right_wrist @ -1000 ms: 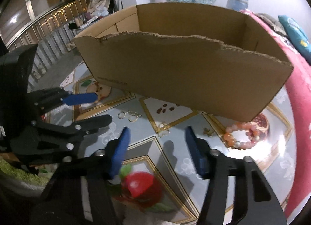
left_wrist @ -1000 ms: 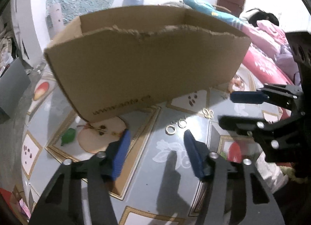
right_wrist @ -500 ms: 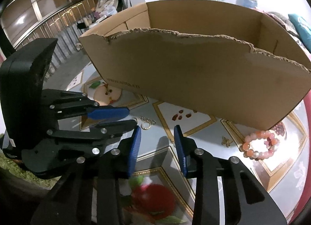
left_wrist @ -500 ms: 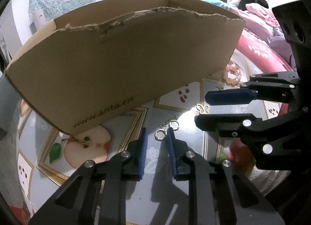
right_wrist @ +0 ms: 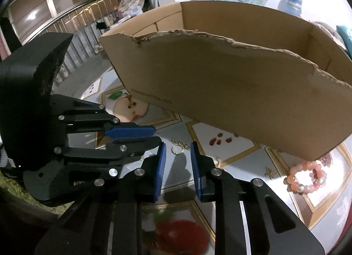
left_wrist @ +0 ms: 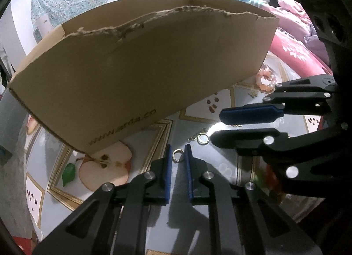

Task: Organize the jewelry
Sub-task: 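Lower the left gripper onto a silver hoop earring and close it, then lift the hoop earring off the table with the left gripper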

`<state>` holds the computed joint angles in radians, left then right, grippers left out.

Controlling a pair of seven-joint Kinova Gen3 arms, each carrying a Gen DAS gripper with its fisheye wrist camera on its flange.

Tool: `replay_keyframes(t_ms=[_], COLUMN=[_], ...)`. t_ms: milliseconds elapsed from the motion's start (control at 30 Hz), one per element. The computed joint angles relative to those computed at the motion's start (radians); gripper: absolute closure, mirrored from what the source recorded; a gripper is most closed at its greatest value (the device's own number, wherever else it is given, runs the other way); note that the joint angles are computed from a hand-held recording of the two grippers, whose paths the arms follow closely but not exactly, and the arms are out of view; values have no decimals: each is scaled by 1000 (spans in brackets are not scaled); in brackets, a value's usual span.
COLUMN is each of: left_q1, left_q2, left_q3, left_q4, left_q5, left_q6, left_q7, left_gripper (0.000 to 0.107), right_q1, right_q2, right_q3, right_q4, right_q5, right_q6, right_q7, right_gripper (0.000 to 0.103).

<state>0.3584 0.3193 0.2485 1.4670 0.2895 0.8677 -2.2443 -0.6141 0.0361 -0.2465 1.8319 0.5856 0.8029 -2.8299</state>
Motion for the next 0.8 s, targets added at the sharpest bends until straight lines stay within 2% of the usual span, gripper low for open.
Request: replay_keyframes(t_ms=[200,300,467,800], left_q1=[-13,-14,-11,-13], left_q2=[-5,-7,-8,-8], left_q3=[-3,-3,-3,-2], left_q4=[4,10,11,11], left_q5=[9,10,11,18], left_q6=[5,1,-1,0], left_q7=[-3,-8,-4,-3], left_gripper=[97,97,97,97], right_q1=[-9,-18,-52,-54], right_q2=[43,67,90,86], right_q3=[11,19,37,49], right_q4=[-33,-53,-73,-63], right_q5=[0,-10,27,15], right_q6=[18,34,66,38], right_q7=[50,76,71,67], right_gripper=[83,89,94,94])
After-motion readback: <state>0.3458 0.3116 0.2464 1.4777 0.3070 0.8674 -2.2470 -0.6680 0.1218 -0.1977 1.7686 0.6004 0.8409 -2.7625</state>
